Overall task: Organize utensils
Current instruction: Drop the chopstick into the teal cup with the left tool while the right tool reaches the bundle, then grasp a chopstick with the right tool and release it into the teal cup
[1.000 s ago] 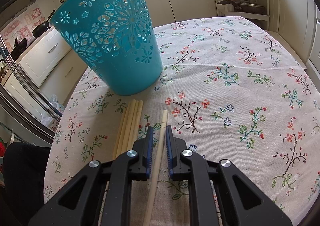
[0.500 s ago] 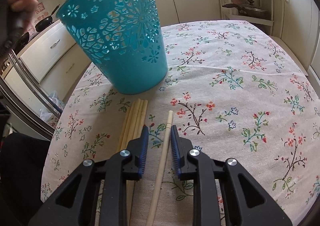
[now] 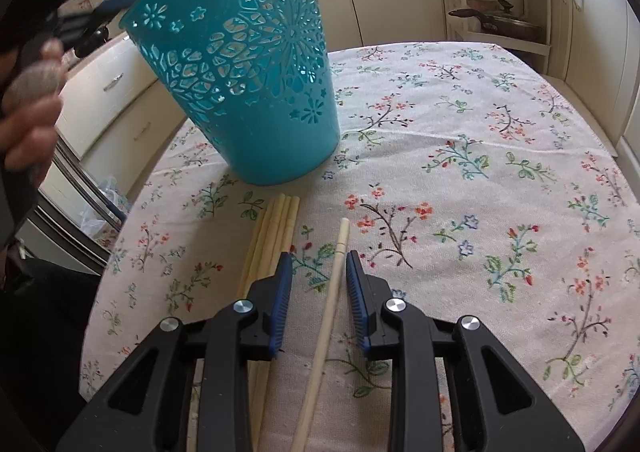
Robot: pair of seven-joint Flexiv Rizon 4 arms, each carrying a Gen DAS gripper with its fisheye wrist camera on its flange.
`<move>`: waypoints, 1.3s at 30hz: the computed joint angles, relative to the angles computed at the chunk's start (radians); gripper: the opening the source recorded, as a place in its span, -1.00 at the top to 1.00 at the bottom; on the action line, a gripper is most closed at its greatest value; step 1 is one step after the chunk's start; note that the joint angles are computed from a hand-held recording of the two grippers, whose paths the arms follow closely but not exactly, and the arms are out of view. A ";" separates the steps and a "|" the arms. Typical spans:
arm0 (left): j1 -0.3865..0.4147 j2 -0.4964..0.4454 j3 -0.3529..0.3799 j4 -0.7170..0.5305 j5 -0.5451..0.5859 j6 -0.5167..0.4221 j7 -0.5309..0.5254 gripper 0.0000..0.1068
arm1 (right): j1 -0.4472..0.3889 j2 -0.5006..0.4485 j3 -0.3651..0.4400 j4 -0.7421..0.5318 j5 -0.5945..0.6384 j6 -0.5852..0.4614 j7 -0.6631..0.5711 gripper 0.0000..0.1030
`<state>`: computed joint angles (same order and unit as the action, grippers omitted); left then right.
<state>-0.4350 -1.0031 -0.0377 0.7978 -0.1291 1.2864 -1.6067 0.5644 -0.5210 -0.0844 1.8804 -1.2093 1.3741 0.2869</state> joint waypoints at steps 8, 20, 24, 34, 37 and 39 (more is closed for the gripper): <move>0.064 0.085 -0.027 0.185 -0.045 0.032 -0.029 0.07 | 0.019 -0.004 0.068 -0.037 0.170 -0.177 -0.165 0.64; 0.092 0.110 -0.056 0.232 -0.069 -0.018 0.022 0.01 | 0.062 0.015 0.138 -0.095 0.318 -0.428 -0.451 0.89; 0.093 0.111 -0.047 0.231 -0.074 -0.043 0.011 -0.02 | 0.024 0.131 0.073 0.033 0.197 -0.113 -0.187 0.89; 0.098 0.135 -0.055 0.287 -0.075 -0.034 0.008 -0.06 | -0.037 0.195 -0.042 -0.199 -0.400 -0.024 0.337 0.89; 0.100 0.140 -0.054 0.298 -0.077 -0.032 0.005 -0.07 | -0.061 0.113 -0.039 -0.330 -0.417 -0.056 0.346 0.89; 0.104 0.142 -0.060 0.303 -0.078 -0.028 0.012 -0.07 | -0.071 0.052 -0.029 -0.405 -0.378 -0.095 0.321 0.89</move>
